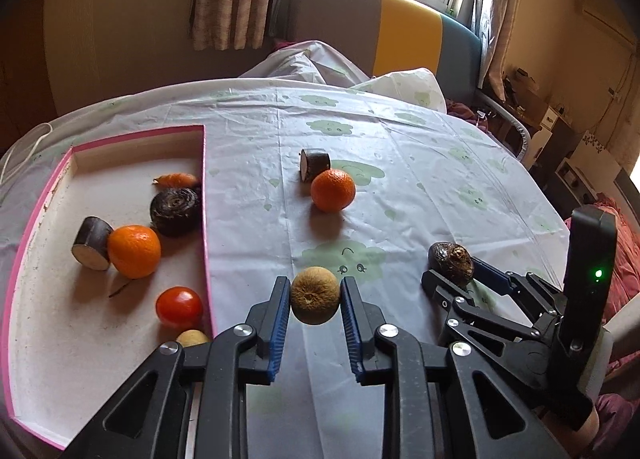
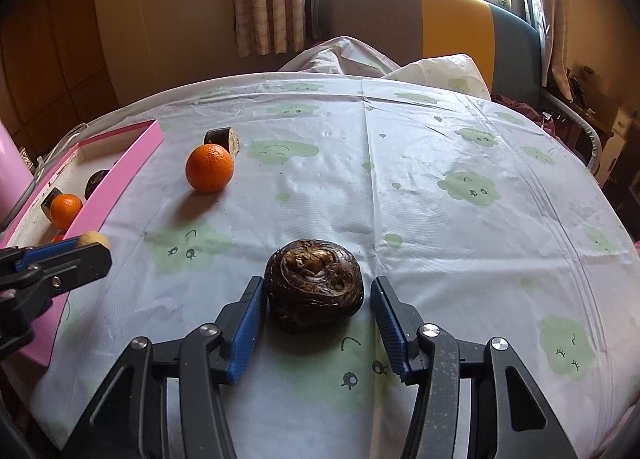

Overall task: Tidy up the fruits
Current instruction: 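Carry the brown fruit into the pink tray and open the left gripper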

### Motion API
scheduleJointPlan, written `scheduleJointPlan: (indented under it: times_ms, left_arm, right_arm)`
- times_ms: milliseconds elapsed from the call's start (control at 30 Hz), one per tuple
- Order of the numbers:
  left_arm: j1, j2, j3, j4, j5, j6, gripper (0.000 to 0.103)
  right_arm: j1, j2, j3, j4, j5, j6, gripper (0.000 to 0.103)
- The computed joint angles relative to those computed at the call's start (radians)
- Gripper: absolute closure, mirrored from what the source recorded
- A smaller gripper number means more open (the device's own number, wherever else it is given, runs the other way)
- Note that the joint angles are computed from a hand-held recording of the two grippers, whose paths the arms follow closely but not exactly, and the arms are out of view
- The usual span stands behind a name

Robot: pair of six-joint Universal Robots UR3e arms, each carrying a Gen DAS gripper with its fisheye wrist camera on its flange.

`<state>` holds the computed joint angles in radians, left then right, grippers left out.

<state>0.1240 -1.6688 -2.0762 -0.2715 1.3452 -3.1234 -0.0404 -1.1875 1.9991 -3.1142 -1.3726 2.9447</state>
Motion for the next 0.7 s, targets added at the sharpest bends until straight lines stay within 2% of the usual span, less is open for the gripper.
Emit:
scheduleJointPlan:
  times_ms: [333,700]
  left_arm:
    - [0.159,0.139,-0.079,-0.049,-0.044,0.029,0.078]
    - [0.343,0.2,-0.166,-0.064,-0.026,0.068,0.078]
  right_arm:
    - [0.013,0.007,-0.007,-0.007,-0.025,-0.009,0.049]
    - [0.018,0.01,0.0,-0.023,-0.032,-0.009,0.049]
